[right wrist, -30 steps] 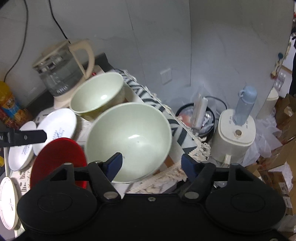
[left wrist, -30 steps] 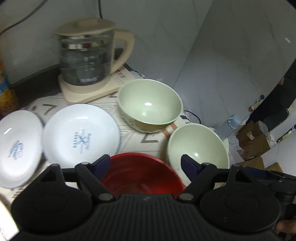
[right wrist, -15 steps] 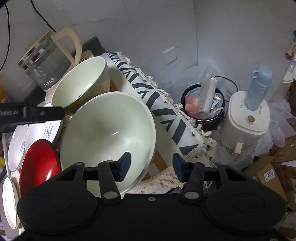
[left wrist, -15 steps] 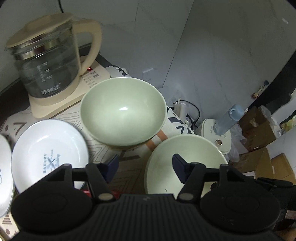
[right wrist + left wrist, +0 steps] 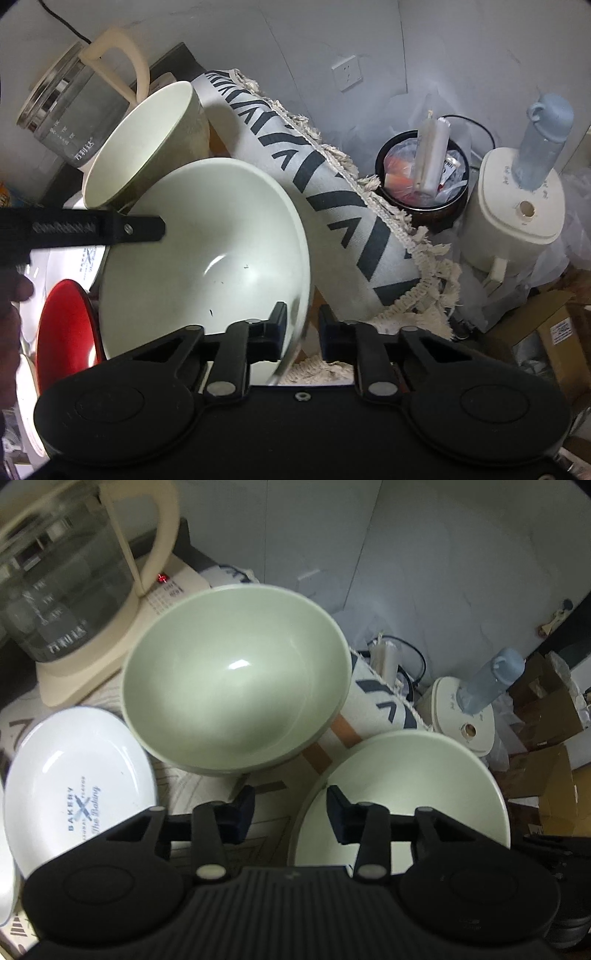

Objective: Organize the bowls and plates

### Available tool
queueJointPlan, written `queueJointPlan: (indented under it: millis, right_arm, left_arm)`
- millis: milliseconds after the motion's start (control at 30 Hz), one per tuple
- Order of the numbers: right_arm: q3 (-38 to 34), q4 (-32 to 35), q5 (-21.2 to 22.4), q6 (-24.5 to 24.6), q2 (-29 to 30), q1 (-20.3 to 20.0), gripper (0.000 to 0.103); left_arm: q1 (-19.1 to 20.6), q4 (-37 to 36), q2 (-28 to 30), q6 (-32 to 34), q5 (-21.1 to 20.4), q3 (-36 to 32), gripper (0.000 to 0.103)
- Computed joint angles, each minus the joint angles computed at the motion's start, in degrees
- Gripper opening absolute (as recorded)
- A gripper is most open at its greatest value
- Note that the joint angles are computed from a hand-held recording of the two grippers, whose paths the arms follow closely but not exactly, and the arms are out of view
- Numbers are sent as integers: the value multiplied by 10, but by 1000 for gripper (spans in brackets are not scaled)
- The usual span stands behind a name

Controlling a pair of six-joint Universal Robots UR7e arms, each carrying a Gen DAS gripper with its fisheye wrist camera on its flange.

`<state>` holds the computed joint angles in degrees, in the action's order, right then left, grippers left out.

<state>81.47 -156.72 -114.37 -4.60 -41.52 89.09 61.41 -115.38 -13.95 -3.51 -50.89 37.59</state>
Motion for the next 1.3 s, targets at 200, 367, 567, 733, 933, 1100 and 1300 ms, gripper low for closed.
queueJointPlan:
  millis: [200,367,567,733,933,1100,1300]
  right_arm:
    - [-6,-9,7,-17,7,-3,10]
    - [-5,-15,20,-11,4,-7,10]
    - [1,-31,29,-4,-5,-6,10]
    - [0,-40,36,-2,-12,2,10]
    - [-1,-63,31,-15,-15,19,10]
    - [-2,-64,31,-17,-16,33,10]
    - [-4,-70,35,-24,-14,50,11]
  left_arm:
    - [6,9,5,-13,-14,-2,18]
    - [8,-8,-3,-23,-28,15,16]
    - [8,-33,-21,-36,-53,35,14]
    - [3,-77,-47,-33,-62,69,14]
    - [0,-119,-75,-24,-70,98,14]
    - [-3,-151,-108,-28,-67,142,14]
    - [-6,-185,-149,-32,-58,192,14]
